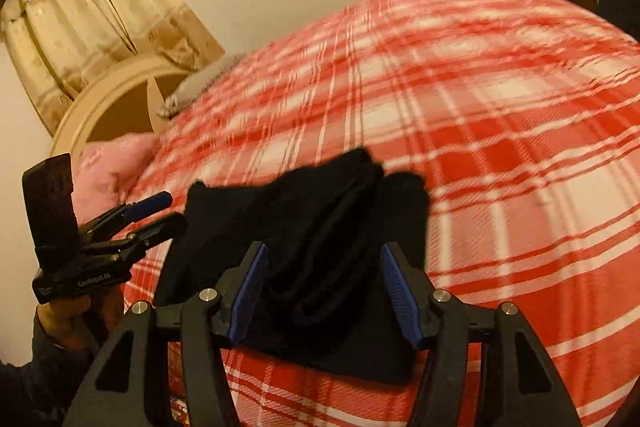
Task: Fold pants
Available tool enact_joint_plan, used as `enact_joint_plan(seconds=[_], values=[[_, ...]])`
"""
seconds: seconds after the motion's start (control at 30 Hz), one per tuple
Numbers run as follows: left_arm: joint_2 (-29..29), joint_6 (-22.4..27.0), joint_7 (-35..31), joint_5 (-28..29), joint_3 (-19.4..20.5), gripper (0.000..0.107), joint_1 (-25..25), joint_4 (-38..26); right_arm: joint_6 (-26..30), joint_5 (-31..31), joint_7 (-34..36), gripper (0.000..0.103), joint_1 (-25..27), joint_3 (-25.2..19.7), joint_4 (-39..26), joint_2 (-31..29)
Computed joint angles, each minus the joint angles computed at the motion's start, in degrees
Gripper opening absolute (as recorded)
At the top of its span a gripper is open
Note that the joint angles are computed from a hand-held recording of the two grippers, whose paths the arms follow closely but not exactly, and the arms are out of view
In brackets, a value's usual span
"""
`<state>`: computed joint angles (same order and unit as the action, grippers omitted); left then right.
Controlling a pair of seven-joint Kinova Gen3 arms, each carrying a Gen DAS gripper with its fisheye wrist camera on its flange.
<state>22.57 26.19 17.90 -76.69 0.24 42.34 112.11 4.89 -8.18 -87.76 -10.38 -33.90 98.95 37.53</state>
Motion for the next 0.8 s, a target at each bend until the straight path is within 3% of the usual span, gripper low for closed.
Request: enact_joint_plan(seconds=[0.13,0.23,0.3,0.37,0.53,0.63,0.7,0.77,0.8], values=[[0.1,-2.5,4.6,-1.5,-1.5,0.079,-0.4,2.4,0.5,0.3,-1.3,0.060,-4.9,4.6,-0.7,-0.6],[1.0,-2.9,3.9,-0.4,-0.9,0.079,-1.4,2.5,3.1,0.1,-1.2,0.018,-6.4,6.2,-2.1,-0.7],[1.0,-3.6,2.5,0.3,-1.1,0.079,-1.7,2.8,1.7,1.0,-1.9,0.014,-7.2,7.5,-0.3,-2.4],[0.9,-2.4,1.1,1.0,-1.4,0.079,-1.1,3.1,0.4,0.3,-0.8,0.011,-5.1,5.8,1.4,-3.4],[1.8,-1.6,-4.1,4.6,-1.8,0.082,-2.2,3.1,2.0,0.3,-1.3,0.010,-3.6,7.0,3.4,-3.6],[2.5,-2.9,-3.8,4.8,-3.5,0.089,-1.6,3.3,3.9,-0.9,0.9,0.013,0.3,3.3,1.9,-0.4],[2.6,-3.6,-2.9,4.6,-4.6,0.089,-0.9,3.5,3.4,-2.0,2.3,0.023,3.0,0.5,2.1,-0.2],[2.4,-4.3,-1.9,3.7,-5.6,0.089,-0.2,3.9,0.6,-2.3,3.1,0.045,3.8,-0.6,3.6,-1.4],[2.4,-4.3,-1.7,3.4,-5.8,0.090,0.0,4.1,-1.4,-2.2,3.4,0.046,5.1,-2.1,4.4,-1.8]])
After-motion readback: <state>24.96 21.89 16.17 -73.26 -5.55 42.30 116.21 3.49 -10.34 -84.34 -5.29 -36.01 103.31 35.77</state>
